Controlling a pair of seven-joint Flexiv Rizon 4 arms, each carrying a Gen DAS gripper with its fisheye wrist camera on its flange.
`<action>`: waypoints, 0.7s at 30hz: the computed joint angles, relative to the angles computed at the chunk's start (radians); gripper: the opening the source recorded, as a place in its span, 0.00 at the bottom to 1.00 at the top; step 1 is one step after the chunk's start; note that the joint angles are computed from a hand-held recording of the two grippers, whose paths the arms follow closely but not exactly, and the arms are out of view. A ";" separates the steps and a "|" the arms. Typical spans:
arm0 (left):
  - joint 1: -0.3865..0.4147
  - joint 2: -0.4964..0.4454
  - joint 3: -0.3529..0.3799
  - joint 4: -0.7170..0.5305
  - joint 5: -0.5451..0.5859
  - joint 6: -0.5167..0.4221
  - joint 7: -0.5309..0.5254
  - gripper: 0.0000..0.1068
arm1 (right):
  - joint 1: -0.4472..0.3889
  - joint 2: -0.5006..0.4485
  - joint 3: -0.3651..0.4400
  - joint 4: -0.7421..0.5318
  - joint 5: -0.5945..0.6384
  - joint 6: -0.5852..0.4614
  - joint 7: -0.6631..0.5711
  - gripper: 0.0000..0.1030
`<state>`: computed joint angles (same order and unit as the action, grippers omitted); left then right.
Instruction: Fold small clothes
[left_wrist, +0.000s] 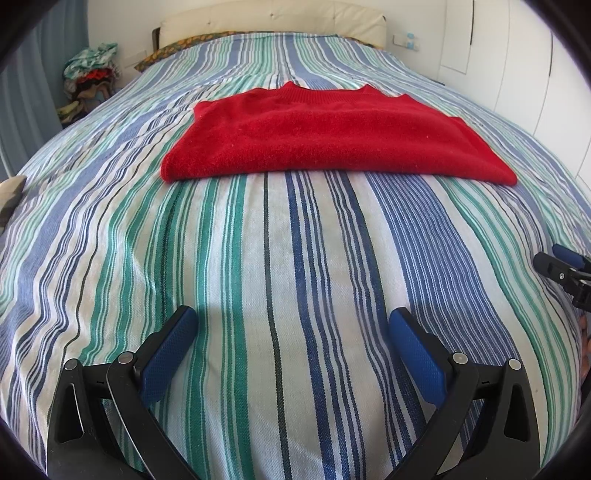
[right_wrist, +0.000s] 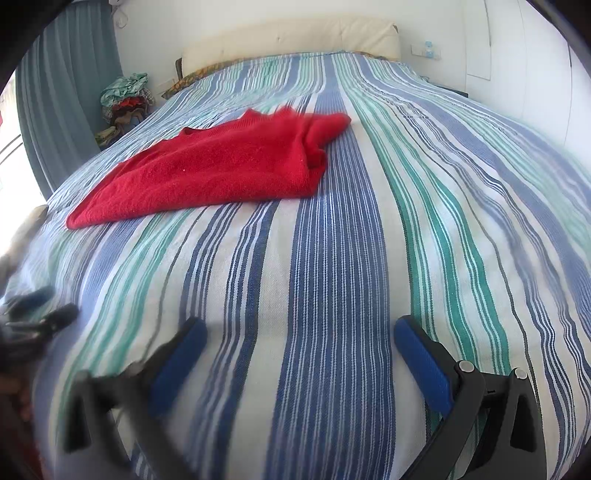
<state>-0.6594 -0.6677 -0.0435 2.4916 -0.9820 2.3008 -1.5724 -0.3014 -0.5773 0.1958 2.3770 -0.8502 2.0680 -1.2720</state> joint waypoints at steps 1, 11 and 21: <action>0.000 0.000 0.000 0.000 0.000 0.000 0.000 0.96 | 0.001 0.000 0.000 0.000 0.000 0.001 0.000 0.98; -0.001 0.000 -0.002 0.000 -0.004 0.001 0.003 0.96 | -0.004 -0.001 0.001 -0.001 -0.010 0.001 0.004 0.98; 0.000 0.004 -0.002 -0.001 -0.010 0.001 0.012 0.96 | -0.006 -0.002 -0.002 -0.003 -0.020 0.004 0.012 0.98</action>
